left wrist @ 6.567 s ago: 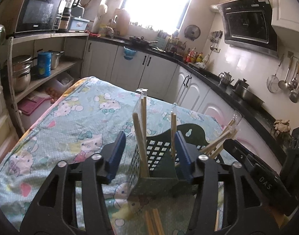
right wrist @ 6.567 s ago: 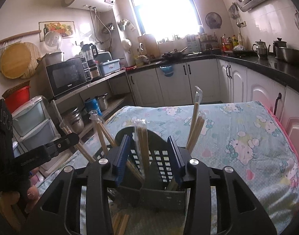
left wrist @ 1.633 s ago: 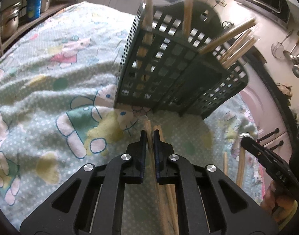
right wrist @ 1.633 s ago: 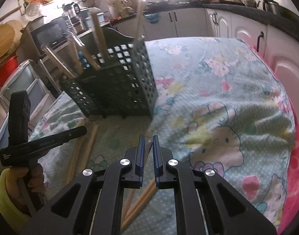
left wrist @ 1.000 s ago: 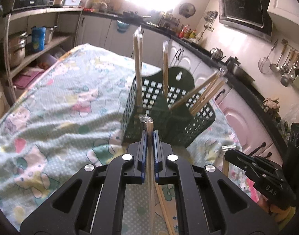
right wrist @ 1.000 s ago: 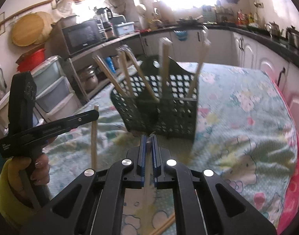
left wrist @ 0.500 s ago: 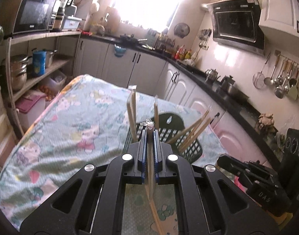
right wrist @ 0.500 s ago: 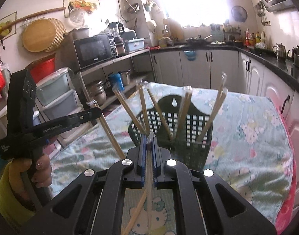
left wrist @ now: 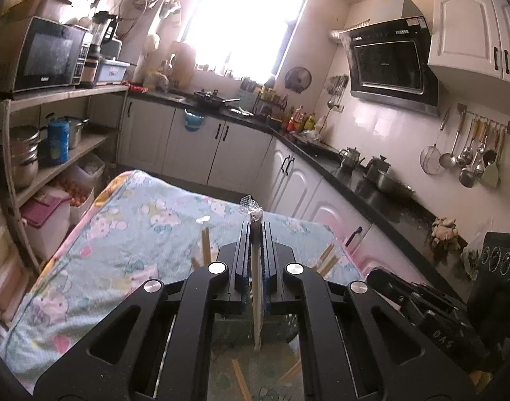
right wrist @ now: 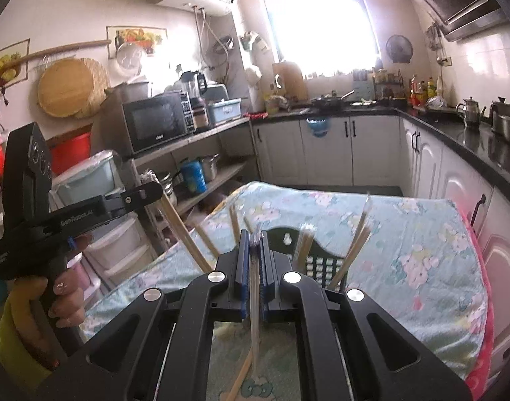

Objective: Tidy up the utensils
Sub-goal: 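Lift the left tool's chopstick over the caddy while the right tool lifts its own, then lower the left tool's chopstick into the caddy while the right tool inserts its own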

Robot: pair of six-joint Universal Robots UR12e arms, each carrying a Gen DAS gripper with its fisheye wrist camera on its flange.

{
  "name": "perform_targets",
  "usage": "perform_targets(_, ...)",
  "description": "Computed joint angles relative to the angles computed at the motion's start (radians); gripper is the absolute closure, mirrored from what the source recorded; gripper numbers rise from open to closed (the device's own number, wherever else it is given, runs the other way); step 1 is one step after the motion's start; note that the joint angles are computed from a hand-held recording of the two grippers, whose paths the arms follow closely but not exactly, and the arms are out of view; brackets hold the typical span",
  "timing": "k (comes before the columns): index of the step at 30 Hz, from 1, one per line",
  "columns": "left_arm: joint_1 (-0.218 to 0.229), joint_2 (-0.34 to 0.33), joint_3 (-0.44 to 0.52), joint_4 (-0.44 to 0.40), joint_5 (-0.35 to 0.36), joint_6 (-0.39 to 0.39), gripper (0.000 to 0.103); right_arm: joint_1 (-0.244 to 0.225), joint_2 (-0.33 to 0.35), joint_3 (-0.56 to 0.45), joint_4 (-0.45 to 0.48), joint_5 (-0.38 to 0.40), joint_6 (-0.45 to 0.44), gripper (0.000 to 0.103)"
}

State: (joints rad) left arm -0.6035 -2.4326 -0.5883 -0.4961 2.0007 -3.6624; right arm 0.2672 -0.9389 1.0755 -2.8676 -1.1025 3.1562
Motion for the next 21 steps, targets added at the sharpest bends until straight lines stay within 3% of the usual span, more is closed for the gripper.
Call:
perform_targets(9, -0.004, -0.08, 0.167, -0.043, 0.026, 0.044, 0.102, -0.007, 0.016, -0.05, -0.07, -0.033, 0.028, 0.097)
perform_targets(21, -0.007, -0.249, 0.493, -0.184, 0.032, 0.083, 0.102, -0.01, 0.048, -0.114, -0.128, -0.098, 0.063, 0.097)
